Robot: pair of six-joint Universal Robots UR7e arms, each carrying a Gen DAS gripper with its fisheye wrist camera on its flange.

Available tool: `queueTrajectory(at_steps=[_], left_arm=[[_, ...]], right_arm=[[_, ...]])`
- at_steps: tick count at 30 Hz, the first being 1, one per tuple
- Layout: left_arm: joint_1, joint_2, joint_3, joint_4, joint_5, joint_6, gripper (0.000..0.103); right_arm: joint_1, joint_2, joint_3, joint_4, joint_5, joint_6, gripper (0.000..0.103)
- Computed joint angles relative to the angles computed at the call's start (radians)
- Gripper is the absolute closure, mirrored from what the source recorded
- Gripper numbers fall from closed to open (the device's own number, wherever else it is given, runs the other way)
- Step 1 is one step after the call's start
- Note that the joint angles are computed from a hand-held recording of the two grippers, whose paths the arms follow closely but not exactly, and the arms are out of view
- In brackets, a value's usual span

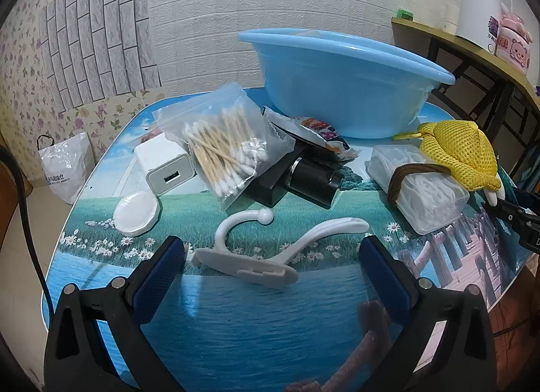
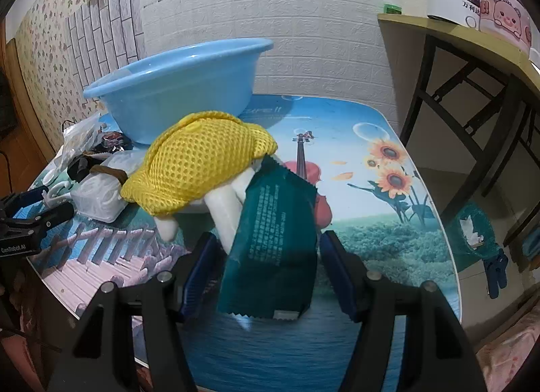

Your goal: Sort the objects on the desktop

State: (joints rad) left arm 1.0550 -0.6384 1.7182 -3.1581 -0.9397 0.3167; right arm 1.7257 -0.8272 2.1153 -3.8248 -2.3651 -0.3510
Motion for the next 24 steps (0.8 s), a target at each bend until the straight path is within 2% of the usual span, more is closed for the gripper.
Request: queueTrajectory(at_steps=[6, 10, 15, 17, 19, 20, 23, 24], left_arm=[[-0.001, -0.004, 0.006, -0.001, 0.000, -0.001, 0.000], [-0.003, -0.005, -0.001, 0.022, 0.003, -0.011, 0.000], [-0.006, -0.003, -0.014, 0.045, 0.010, -0.024, 0.000], [-0.007, -0.003, -0.013, 0.044, 0.009, -0.023, 0.001], [-0.008, -0.005, -0.011, 0.044, 0.003, -0.021, 0.004], [-0.009, -0.008, -0.006, 0.038, -0.002, -0.014, 0.012], [-0.011, -0.013, 0.000, 0.023, -0.024, 0.011, 0.047], [-0.009, -0.018, -0.002, 0.039, -0.036, 0.009, 0.049]], right_arm=[[0.006, 0.003, -0.006, 0.006, -0.021, 0.001, 0.039], [0.016, -0.008, -0.014, 0.042, -0.052, 0.015, 0.058], [0.021, -0.001, -0.025, 0.012, -0.063, -0.034, 0.060], [0.016, -0.011, -0.019, 0.024, -0.051, -0.023, 0.069], [0.009, -0.025, -0.009, 0.044, -0.028, -0.005, 0.075], [0.006, -0.029, -0.005, 0.043, -0.020, -0.001, 0.076], [0.009, -0.034, 0.003, 0.022, -0.008, -0.006, 0.079], [0.012, -0.035, 0.006, 0.010, -0.007, -0.011, 0.080]])
